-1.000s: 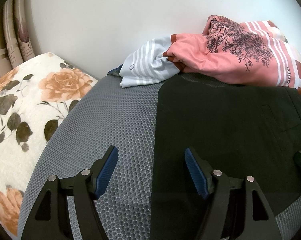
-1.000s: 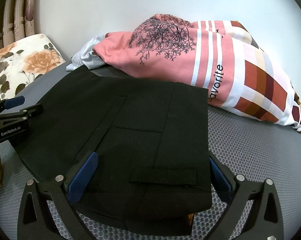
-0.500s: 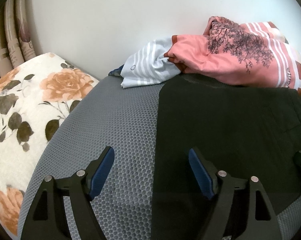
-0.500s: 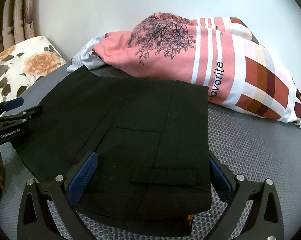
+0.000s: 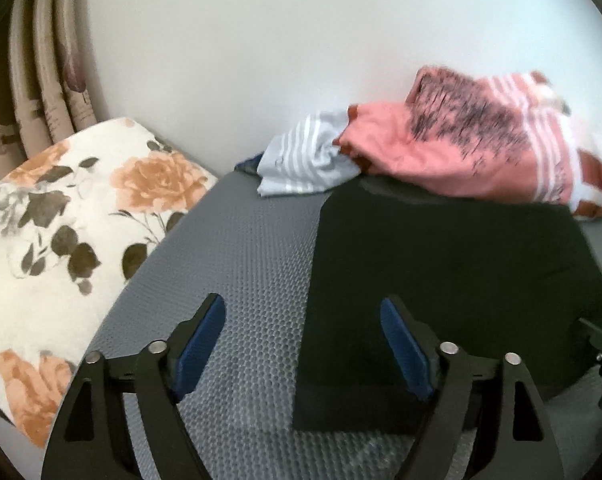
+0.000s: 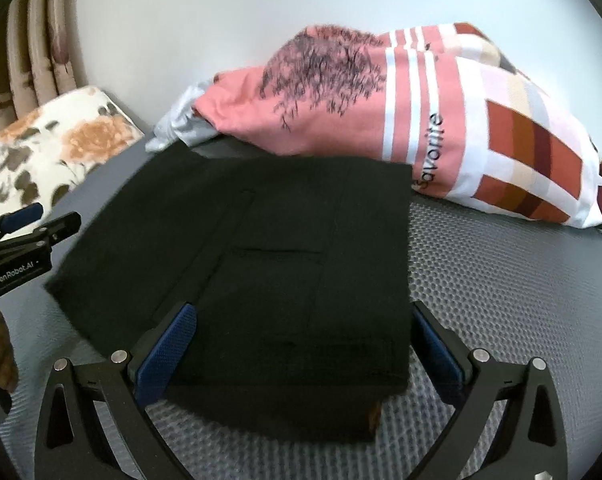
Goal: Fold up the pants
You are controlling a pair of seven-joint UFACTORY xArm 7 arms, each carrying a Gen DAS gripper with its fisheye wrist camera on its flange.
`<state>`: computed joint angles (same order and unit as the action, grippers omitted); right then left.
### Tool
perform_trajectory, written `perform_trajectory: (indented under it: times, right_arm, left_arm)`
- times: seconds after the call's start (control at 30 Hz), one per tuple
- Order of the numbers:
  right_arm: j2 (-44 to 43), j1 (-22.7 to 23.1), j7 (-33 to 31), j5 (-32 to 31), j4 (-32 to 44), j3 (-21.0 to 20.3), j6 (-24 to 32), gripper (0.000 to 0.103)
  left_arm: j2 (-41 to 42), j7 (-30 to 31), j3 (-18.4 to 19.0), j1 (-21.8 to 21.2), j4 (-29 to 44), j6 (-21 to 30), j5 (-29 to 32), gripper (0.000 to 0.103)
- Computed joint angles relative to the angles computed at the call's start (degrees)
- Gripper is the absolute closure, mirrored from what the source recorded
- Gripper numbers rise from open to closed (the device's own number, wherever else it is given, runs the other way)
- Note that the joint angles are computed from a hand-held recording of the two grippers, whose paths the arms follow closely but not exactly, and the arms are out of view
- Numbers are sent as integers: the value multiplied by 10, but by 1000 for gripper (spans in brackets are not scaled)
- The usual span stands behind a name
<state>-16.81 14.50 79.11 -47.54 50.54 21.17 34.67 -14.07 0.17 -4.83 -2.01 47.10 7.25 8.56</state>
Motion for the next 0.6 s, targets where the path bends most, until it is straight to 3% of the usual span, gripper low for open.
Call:
perform_trajectory:
  times: [0.23, 0.33, 0.4, 0.6]
  right_arm:
    - [-93, 6, -10, 48, -26, 20, 3, 0]
    - [-137, 1, -21, 71, -33, 40, 11, 0]
    - [-166, -3, -33, 85, -36, 54, 19, 0]
    - [-249, -20, -69, 128, -39, 88, 42, 0]
  left_arm:
    - [-105, 12, 18, -31, -33, 28, -47, 11]
    - [-160, -21, -13, 5, -46, 31, -31, 2]
    - [-193, -8, 4, -18, -55, 29, -43, 0]
    - [-289, -45, -44, 38, -51, 50, -16, 0]
